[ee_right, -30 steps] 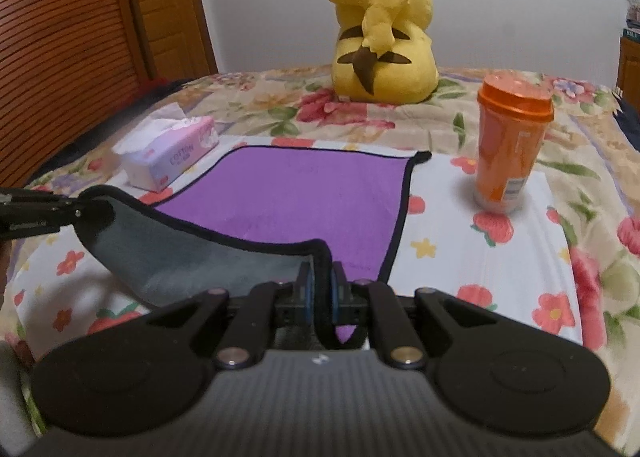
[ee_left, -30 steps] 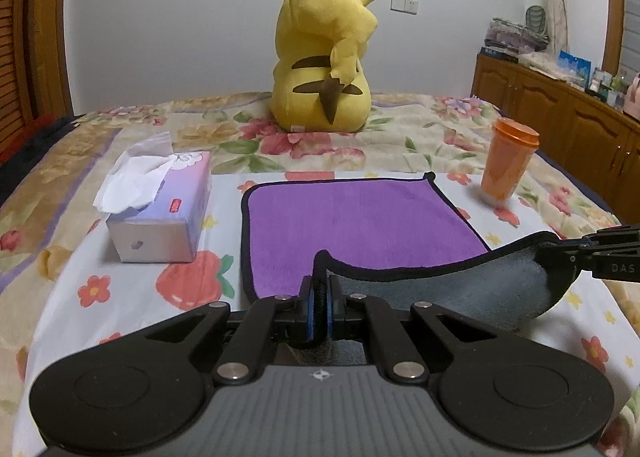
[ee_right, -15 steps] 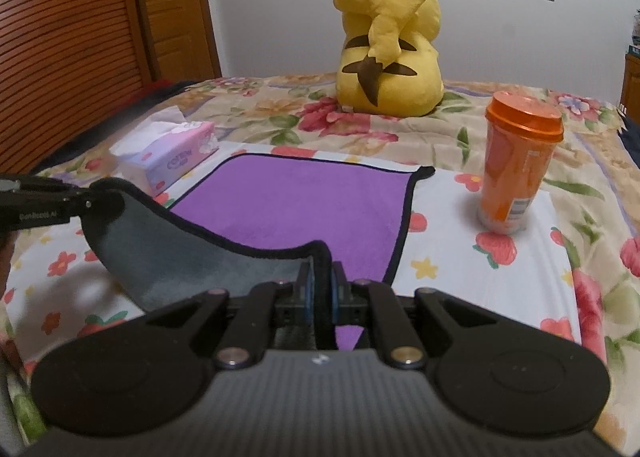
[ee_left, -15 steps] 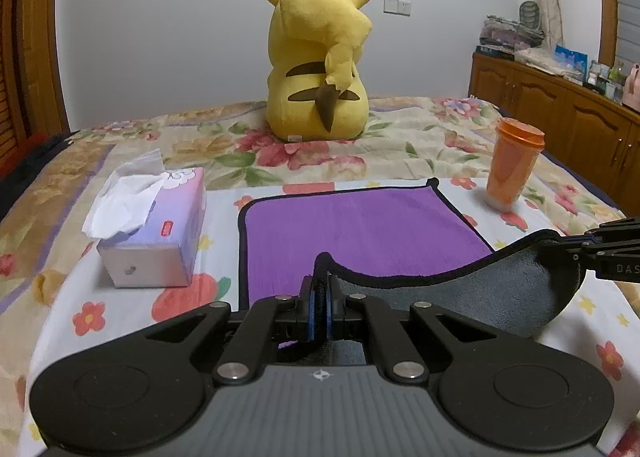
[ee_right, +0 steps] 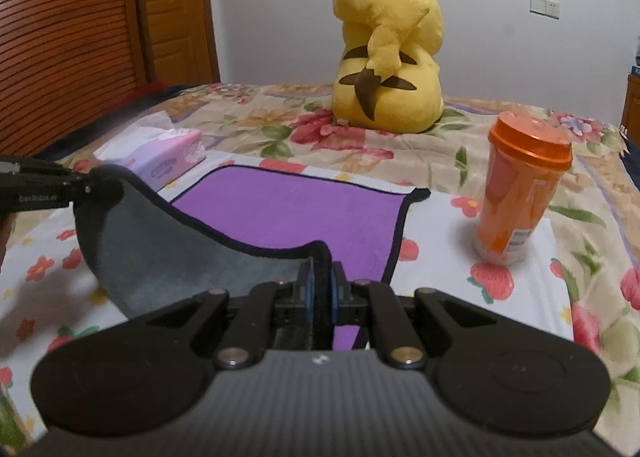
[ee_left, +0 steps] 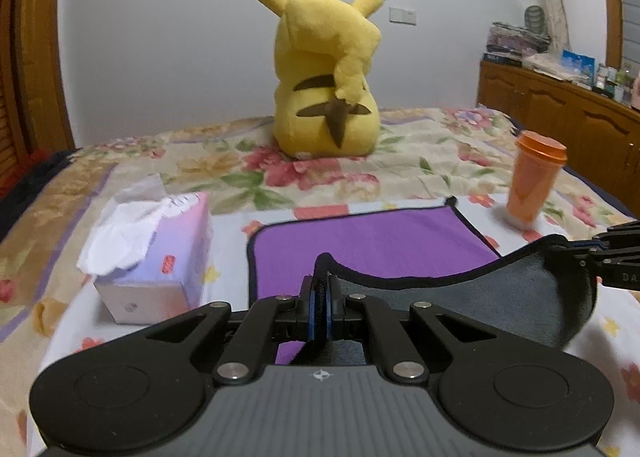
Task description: Fold towel
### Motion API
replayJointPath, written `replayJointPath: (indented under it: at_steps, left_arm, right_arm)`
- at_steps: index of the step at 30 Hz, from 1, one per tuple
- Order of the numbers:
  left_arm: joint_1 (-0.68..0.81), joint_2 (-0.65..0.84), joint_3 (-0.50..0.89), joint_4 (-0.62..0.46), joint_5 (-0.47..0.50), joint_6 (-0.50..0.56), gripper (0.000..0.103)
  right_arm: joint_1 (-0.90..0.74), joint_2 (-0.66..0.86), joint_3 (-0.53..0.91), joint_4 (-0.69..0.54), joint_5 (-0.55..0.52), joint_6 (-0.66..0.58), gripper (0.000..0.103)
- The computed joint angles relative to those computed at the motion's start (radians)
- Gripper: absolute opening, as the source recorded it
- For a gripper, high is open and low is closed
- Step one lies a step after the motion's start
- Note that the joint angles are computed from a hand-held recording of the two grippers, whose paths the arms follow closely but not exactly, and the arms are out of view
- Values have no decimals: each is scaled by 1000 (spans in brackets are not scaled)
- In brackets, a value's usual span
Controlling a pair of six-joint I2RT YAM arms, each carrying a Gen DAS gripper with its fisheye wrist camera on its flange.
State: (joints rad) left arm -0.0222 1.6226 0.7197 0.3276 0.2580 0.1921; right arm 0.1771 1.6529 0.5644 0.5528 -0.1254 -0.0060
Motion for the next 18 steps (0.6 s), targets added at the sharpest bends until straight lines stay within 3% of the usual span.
replayJointPath:
  at_steps: [18]
  left_arm:
    - [-32,77,118,73,-36,-34,8]
  right_arm:
    - [1,102,119,71,73,-88,9]
